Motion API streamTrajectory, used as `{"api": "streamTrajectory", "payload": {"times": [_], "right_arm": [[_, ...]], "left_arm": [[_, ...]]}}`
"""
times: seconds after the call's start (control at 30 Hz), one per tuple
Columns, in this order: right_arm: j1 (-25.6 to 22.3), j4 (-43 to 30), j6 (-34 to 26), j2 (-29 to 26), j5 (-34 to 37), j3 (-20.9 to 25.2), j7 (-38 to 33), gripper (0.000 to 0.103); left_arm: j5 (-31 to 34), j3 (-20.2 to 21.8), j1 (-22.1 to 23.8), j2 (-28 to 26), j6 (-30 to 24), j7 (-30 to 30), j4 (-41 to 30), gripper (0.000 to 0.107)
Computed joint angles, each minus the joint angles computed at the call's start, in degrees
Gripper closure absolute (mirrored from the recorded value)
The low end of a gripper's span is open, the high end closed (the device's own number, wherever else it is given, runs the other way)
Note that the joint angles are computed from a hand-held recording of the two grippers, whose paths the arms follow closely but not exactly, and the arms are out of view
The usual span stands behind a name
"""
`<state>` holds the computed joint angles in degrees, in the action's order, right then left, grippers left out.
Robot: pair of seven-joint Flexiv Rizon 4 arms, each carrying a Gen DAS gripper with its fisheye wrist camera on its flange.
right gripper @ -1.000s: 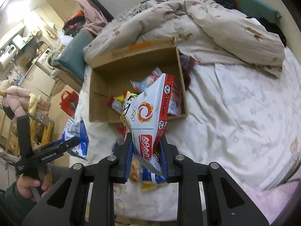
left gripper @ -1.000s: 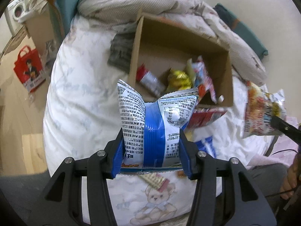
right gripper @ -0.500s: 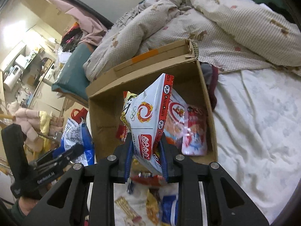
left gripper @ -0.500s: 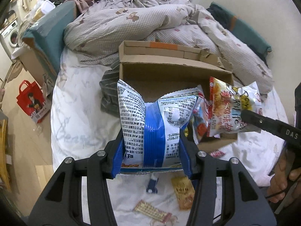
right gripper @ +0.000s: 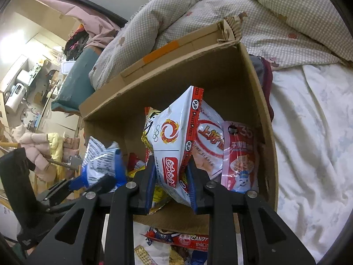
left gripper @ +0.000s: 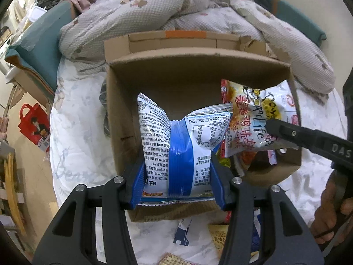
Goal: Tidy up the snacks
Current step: 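Lower both bags into the box and open both tools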
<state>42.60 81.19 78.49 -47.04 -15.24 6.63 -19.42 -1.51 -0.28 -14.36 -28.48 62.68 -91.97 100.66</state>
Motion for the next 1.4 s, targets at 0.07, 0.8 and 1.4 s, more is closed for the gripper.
{"api": "streamTrajectory", "payload": {"times": [0.07, 0.8, 1.4], "right_arm": [[-0.7, -0.4, 0.3, -0.3, 0.6, 1.0, -0.4, 0.075], [9.3, 5.5, 1.6, 4.6, -10.4, -15.3, 12.0, 0.007], [9.1, 11.0, -0.8, 10.3, -21.3, -13.4, 15.9, 0.007]], "left_arm": [[0.1, 0.1, -0.1, -0.4, -0.4, -0.4, -0.4, 0.059], [-3.0, -1.4, 0.9, 1.9, 4.0, -1.9, 2.9, 0.023], [-2.6, 0.0, 1.2, 7.1, 7.2, -1.0, 9.3, 0.024]]}}
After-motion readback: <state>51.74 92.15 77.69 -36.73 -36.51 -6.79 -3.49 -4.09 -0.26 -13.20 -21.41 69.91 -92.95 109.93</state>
